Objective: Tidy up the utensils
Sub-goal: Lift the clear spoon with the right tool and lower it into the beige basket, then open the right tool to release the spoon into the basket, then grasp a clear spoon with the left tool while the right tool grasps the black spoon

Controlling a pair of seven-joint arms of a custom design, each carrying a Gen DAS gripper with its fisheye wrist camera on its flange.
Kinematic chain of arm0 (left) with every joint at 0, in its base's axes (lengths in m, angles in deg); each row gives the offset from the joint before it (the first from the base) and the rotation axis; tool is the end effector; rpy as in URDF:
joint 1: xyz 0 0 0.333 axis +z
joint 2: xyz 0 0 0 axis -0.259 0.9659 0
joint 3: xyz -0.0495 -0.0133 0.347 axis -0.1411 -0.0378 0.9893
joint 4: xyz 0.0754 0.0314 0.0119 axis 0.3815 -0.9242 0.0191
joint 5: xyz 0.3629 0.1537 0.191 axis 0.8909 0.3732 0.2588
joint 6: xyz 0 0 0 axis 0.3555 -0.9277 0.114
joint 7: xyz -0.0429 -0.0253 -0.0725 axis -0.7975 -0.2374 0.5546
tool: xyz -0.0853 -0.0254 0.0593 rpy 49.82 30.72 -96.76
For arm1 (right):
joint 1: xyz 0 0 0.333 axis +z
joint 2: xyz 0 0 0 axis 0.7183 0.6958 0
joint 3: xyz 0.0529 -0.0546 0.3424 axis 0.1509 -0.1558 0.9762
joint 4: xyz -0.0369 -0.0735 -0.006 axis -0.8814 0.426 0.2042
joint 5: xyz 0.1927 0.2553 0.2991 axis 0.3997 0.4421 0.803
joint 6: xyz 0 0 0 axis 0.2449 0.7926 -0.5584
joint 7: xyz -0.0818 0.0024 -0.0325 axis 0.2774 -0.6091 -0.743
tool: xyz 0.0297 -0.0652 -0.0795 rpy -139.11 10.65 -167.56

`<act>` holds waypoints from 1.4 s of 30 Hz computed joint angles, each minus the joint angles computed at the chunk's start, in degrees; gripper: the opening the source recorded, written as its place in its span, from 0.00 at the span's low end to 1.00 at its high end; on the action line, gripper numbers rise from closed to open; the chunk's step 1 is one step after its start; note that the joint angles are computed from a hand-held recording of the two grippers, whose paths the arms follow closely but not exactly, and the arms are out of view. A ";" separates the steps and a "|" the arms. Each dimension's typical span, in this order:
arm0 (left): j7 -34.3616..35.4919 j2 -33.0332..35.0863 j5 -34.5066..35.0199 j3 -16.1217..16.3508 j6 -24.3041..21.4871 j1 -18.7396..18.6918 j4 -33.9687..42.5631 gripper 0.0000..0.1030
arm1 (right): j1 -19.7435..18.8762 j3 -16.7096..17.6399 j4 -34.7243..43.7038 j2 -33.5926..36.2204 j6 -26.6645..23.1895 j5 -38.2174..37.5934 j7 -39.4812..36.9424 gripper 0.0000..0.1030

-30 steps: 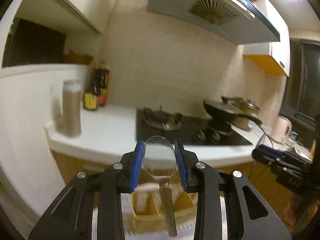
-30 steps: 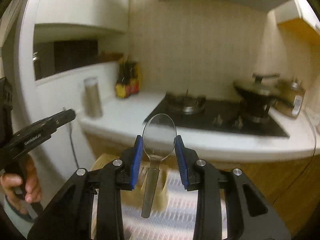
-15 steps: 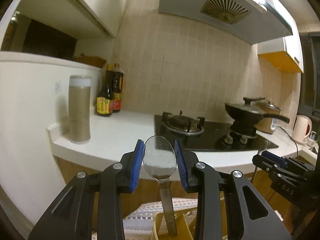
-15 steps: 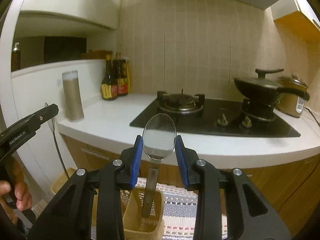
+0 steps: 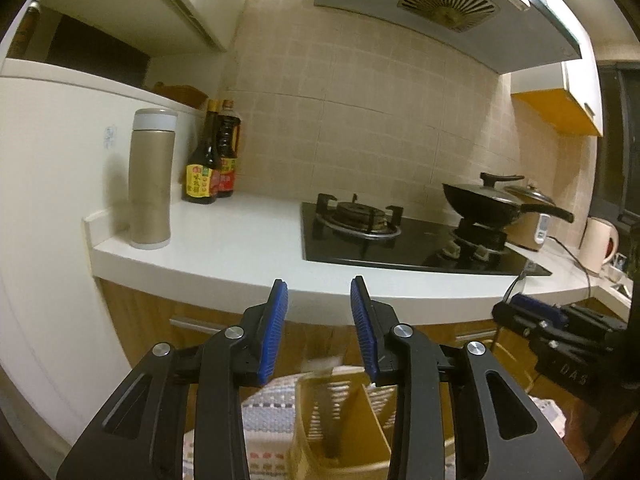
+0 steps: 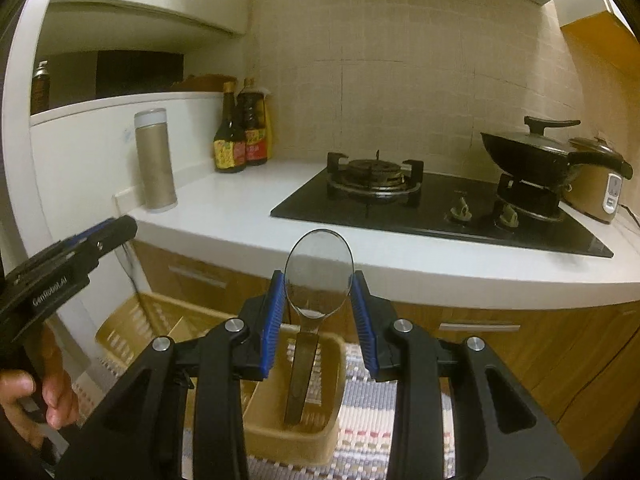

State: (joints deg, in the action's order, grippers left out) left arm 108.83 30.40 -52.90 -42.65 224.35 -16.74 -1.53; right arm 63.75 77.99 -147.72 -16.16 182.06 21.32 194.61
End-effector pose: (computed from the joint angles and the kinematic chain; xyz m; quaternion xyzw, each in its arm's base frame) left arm 0.6872 -0.3189 0.6153 -0.3767 0.6939 -0.5796 0.2016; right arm 0.5681 0.2749 0.6218 -0.4894 0.6862 -0.4142 0.3436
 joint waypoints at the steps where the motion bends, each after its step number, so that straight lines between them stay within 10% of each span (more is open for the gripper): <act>1: 1.22 -0.69 -1.51 -1.18 -0.82 1.40 -0.61 0.41 | 0.08 -0.07 -0.30 -0.29 0.52 1.28 -0.79 0.47; 16: -1.86 -14.54 -7.78 8.81 -20.26 0.70 -8.90 0.45 | 0.89 3.77 -3.46 -7.72 -4.92 18.10 -10.94 0.54; 28: -19.32 -14.54 18.66 19.54 -41.38 -7.18 -12.97 0.47 | 4.05 1.02 -8.25 -7.39 -8.42 52.55 -31.79 0.54; 42: -24.55 -7.27 30.20 19.52 -60.32 -8.75 -6.14 0.42 | 5.98 0.60 -11.76 -4.13 -9.64 76.22 -45.78 0.33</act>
